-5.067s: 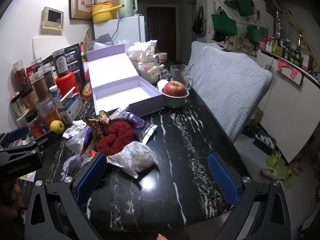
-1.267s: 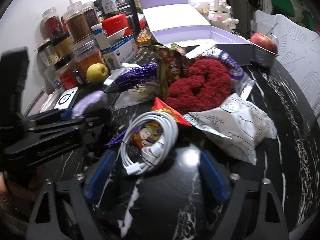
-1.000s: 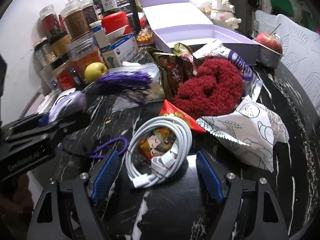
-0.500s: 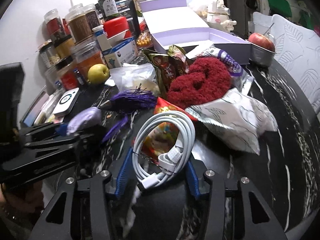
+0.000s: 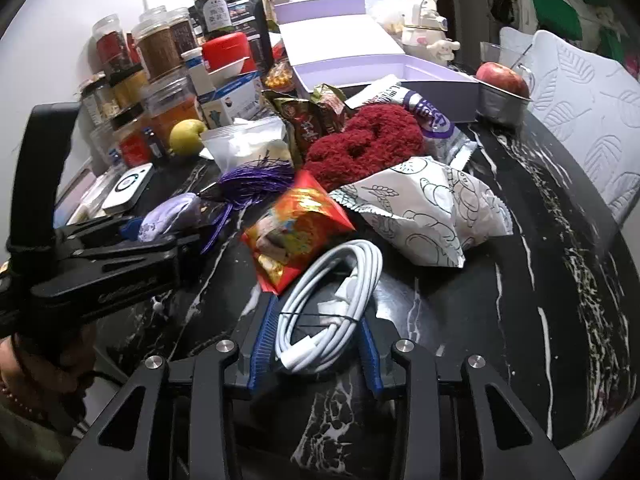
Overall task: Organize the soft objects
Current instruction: 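Close the left gripper on the purple pouch while the right gripper grasps the white cable, then carry the purple pouch and white cable together over the lavender gift box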
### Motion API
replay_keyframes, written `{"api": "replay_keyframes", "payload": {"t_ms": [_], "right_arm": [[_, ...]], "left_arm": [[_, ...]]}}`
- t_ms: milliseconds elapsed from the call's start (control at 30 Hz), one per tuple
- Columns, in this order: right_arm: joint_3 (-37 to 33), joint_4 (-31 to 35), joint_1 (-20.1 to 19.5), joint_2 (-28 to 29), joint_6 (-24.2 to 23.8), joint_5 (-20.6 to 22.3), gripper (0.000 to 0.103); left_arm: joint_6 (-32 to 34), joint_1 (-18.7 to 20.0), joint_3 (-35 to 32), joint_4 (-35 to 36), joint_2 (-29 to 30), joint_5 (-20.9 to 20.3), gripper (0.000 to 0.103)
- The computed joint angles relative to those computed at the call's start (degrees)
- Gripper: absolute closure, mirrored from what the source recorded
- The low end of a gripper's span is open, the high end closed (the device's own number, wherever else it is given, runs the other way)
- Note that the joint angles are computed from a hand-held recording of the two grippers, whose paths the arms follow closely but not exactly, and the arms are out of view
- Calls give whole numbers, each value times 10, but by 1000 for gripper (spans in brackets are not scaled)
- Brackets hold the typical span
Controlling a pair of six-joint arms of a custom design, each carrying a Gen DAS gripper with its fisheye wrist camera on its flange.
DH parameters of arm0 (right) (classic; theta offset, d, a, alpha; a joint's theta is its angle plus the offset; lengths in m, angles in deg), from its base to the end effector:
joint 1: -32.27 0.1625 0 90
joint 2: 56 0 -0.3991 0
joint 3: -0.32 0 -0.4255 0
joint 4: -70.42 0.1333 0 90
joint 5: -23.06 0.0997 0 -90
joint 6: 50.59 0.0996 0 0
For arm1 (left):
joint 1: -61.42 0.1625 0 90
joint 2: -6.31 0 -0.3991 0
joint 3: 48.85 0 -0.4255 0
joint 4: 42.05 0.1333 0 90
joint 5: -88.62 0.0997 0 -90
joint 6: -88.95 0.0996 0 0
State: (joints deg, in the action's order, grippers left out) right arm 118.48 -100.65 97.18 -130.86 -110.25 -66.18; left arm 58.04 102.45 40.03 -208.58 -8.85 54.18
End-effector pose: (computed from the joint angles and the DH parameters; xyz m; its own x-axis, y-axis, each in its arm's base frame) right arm -0.1129 -0.5586 0.2383 -0.7485 -0.4074 0.5233 -0.6152 0.7212 -0.3184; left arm -0.3163 -0.5609 -0.1929 -0.7317 0.0065 -0.6816 0.4401 0.7681 -0.4652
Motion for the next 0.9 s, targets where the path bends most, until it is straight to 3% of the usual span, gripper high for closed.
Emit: {"api": "replay_keyframes", "payload": {"t_ms": [67, 167, 300, 900], "right_arm": [[-3, 14, -3, -2, 1, 10, 70], [-9, 50, -8, -7, 8, 28, 82], [1, 36, -8, -12, -11, 32, 88], [24, 18, -16, -61, -15, 75, 91]], "left_arm": [[1, 1, -5, -1, 4, 5, 55], [-13, 0, -6, 12, 2, 9, 60], [-27, -4, 3, 12, -4, 12, 62], [26, -47, 19, -68, -18, 48, 63]]}}
